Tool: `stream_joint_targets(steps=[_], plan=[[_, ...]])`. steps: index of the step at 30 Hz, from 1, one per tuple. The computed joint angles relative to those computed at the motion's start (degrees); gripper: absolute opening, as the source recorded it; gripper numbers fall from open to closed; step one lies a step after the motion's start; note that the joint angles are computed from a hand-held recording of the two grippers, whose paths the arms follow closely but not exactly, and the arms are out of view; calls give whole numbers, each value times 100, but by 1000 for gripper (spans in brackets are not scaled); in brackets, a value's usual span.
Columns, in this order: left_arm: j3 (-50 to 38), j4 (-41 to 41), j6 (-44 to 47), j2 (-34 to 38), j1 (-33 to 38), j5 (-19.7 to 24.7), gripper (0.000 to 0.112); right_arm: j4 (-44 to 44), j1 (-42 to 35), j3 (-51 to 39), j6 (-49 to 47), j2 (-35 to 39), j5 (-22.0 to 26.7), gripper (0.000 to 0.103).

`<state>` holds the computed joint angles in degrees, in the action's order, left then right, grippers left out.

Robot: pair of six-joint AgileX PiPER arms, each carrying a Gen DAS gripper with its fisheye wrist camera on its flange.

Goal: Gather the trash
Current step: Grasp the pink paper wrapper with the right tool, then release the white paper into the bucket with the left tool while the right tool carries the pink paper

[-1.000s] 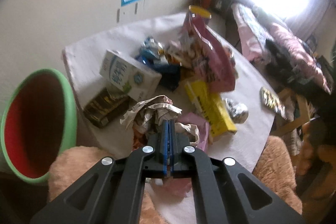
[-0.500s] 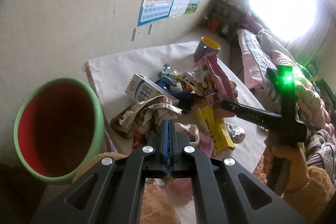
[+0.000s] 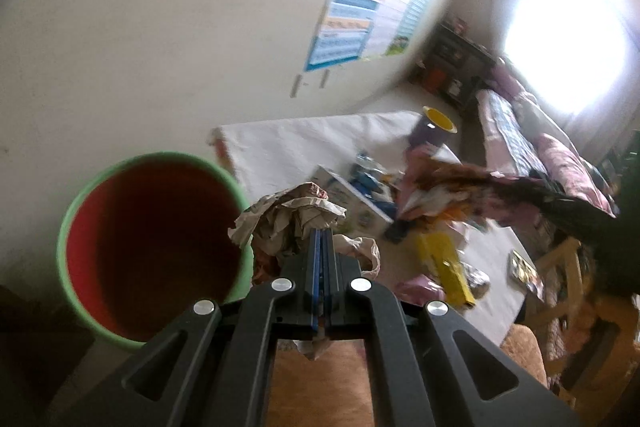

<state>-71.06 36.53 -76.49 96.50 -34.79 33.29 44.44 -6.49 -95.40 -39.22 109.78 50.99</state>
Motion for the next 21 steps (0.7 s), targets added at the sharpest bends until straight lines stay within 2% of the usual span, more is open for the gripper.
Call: stream_joint_targets(steps=[6, 12, 21], plan=[[829, 474, -782, -497, 343, 35, 0, 180, 426, -229, 0, -83, 227, 33], [1346, 722, -1126, -833, 683, 220, 0, -56, 1157, -304, 123, 2, 246, 33], [1834, 556, -1177, -961, 1090, -66, 0, -795, 2227, -517, 531, 286, 98, 33]])
